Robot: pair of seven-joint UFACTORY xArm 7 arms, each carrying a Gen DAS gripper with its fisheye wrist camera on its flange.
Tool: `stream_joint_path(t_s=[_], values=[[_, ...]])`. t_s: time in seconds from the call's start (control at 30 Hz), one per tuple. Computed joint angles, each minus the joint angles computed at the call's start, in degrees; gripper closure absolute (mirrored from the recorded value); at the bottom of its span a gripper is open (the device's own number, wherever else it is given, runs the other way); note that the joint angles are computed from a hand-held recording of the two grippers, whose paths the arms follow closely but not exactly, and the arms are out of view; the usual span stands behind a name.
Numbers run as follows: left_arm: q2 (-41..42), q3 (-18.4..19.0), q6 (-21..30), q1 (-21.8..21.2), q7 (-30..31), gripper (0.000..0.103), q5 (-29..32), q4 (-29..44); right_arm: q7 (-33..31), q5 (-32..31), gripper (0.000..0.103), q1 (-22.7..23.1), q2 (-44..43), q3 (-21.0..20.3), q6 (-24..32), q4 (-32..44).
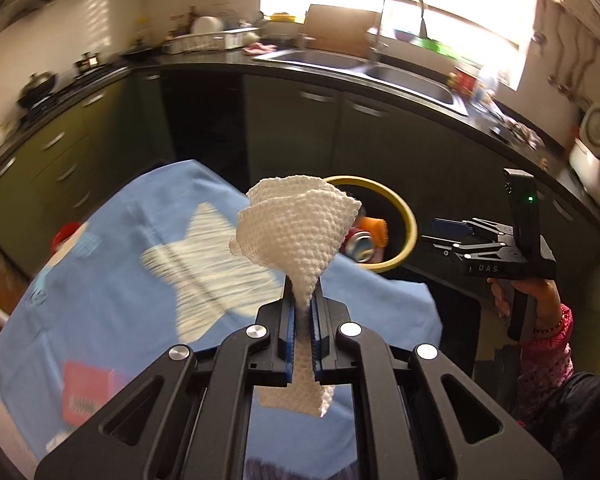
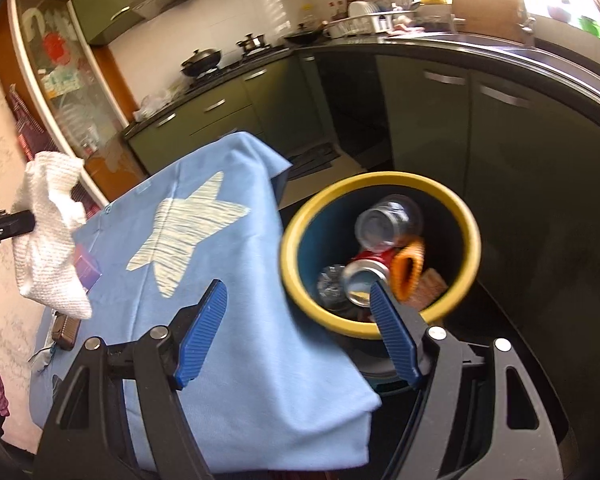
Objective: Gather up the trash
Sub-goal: 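Carry the tissue over the yellow bin and open the left gripper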
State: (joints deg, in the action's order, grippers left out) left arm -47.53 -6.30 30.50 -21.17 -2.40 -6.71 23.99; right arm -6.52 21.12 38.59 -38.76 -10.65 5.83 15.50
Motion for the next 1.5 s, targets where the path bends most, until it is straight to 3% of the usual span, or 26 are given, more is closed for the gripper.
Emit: stream_joint_path(t_s=[0.2,0.33,0.43,0.57,0.63,0.73,0.8,0.87,1.0,1.13,1.23,1.33,1.4,1.5], values=[[26.60,-0.05,-10.13,-3.94,4.26,0.096,-2.50,13.86,-0.42,-0.38,0.033,-4.83,-4.07,-2.09,1.19,-3.08],[41.14,-1.75,-12.36,-3.37,5.52,0.096,-2.78,24.59,-1.68,-0.18,0.033,-6.67,-5.14,-4.29,1.64,-4.08],[50.44,-3.46,-11.67,-1.75,-0.10,0.096,2.70,32.34,-2.59,0.22,0.033,-7.50,-5.09,-5.56,1.78,-4.30],[59.69,-1.75,-12.39,-2.68,-10.01,0.088,11.64,39.78,-3.88,1.18,0.032,-7.54,-4.81,-7.09,1.47,-4.42],[62.80,-1.47,-13.11,-3.02,-11.57,0.078,12.77,42.70,-4.47,1.86,0.032,-6.73,-4.19,-7.97,0.89,-4.24],[65.33,-0.54,-13.64,-3.86,-14.14,0.077,14.56,45.25,-5.33,2.62,0.032,-5.66,-4.75,-8.90,0.30,-4.71],[65.68,-0.77,-13.28,-3.31,-14.23,0.061,13.99,45.74,-5.73,2.91,0.032,-5.05,-4.97,-9.42,0.21,-4.71],[64.49,-0.90,-15.03,-2.72,-14.52,0.052,13.53,43.88,-5.77,2.99,0.032,-5.06,-5.41,-9.02,0.31,-4.93],[61.37,-1.52,-18.11,-1.57,-14.42,0.041,12.28,40.29,-5.26,3.03,0.031,-5.45,-6.17,-8.06,0.51,-5.21],[54.50,-2.12,-22.07,-0.47,-14.02,0.041,11.16,34.07,-4.92,2.84,0.031,-5.50,-7.15,-7.44,0.95,-5.40],[48.06,-1.26,-23.23,-0.51,-19.05,0.041,15.80,29.16,-4.94,2.64,0.031,-5.09,-7.56,-7.03,1.21,-5.41],[37.71,-3.45,-24.42,3.11,-25.38,0.040,20.95,20.92,-5.16,2.56,0.031,-3.57,-6.57,-6.79,1.21,-4.54],[29.76,-3.26,-23.13,3.39,-24.89,0.034,18.18,14.89,-5.73,2.54,0.031,-2.11,-5.26,-6.96,1.05,-3.51],[17.40,-3.71,-19.37,4.43,-24.27,0.033,15.16,6.85,-6.47,2.48,0.031,-0.20,-2.98,-6.39,0.91,-1.61]])
